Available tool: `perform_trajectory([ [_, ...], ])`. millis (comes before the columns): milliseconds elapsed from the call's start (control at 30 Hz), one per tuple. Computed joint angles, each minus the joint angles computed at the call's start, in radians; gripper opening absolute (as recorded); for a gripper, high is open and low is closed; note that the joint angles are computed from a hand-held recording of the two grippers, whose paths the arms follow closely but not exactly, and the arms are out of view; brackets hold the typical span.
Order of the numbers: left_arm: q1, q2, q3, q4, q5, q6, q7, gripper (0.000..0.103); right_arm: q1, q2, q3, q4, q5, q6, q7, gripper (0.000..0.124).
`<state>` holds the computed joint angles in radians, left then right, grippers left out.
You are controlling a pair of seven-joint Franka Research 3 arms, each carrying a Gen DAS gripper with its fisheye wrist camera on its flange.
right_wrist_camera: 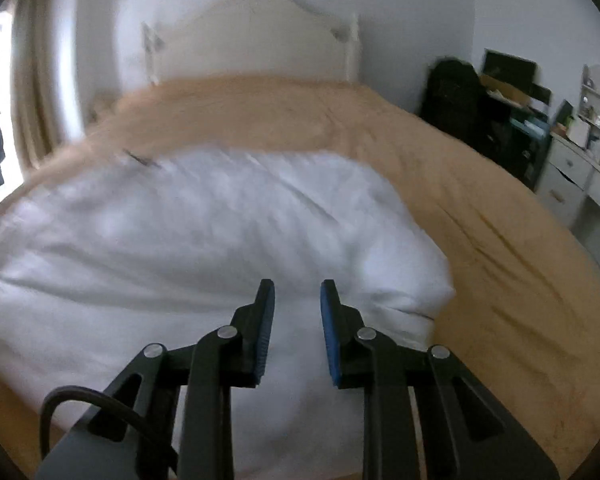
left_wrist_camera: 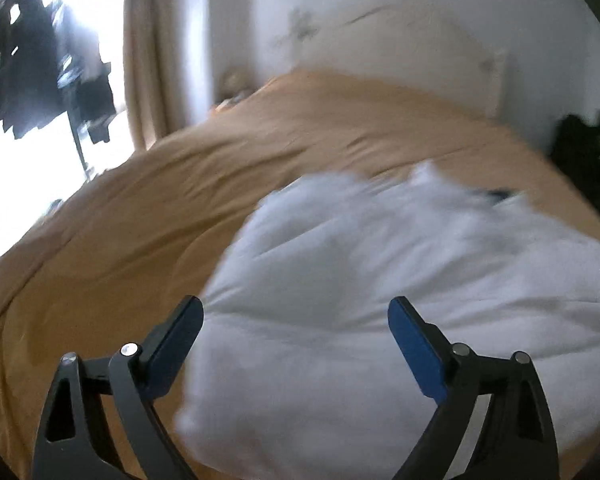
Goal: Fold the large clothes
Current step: 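Move both open tools over the folded white jacket bundle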
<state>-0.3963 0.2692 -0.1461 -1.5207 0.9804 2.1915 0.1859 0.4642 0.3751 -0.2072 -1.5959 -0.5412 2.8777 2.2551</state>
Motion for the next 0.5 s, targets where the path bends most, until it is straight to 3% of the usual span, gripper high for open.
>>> perform_trajectory([
  [33,-0.01,0.01,-0.003,0.014,0.02,0.009,0.001,0.096,0.027,0.013,-0.012,0.012,0.009,0.047,-0.013,0.023],
  [67,-0.016,0.03,-0.004,0.039,0.033,0.026,0.009,0.098,0.033,0.041,-0.002,0.055,0.023,0.04,-0.03,0.023],
  [133,-0.042,0.084,-0.004,0.083,0.047,0.022,0.031,0.1,0.013,0.041,0.056,0.053,0.052,0.077,-0.071,0.023],
  [167,-0.074,0.114,0.028,0.109,0.006,0.001,0.079,0.102,0.0,0.05,0.089,0.057,0.094,0.078,-0.127,0.023],
  [200,-0.072,0.125,0.028,0.099,-0.027,0.0,0.098,0.103,-0.023,0.069,0.138,0.072,0.143,0.048,-0.207,0.023],
  [233,-0.035,0.117,0.007,0.055,-0.028,0.048,0.074,0.103,-0.046,0.096,0.184,0.094,0.212,-0.007,-0.299,0.023],
  [267,-0.012,0.107,-0.002,0.029,-0.024,0.076,0.047,0.103,-0.056,0.102,0.195,0.081,0.228,-0.009,-0.321,0.023],
  [333,-0.026,0.118,0.018,0.054,-0.066,0.068,0.076,0.103,-0.035,0.119,0.163,0.066,0.233,0.025,-0.339,0.023],
  [433,-0.039,0.117,0.03,0.072,-0.075,0.048,0.077,0.103,-0.011,0.112,0.142,0.096,0.285,-0.028,-0.367,0.023],
  [500,-0.035,0.106,0.035,0.059,-0.072,0.064,0.055,0.103,-0.025,0.084,0.169,0.087,0.354,-0.006,-0.398,0.023],
])
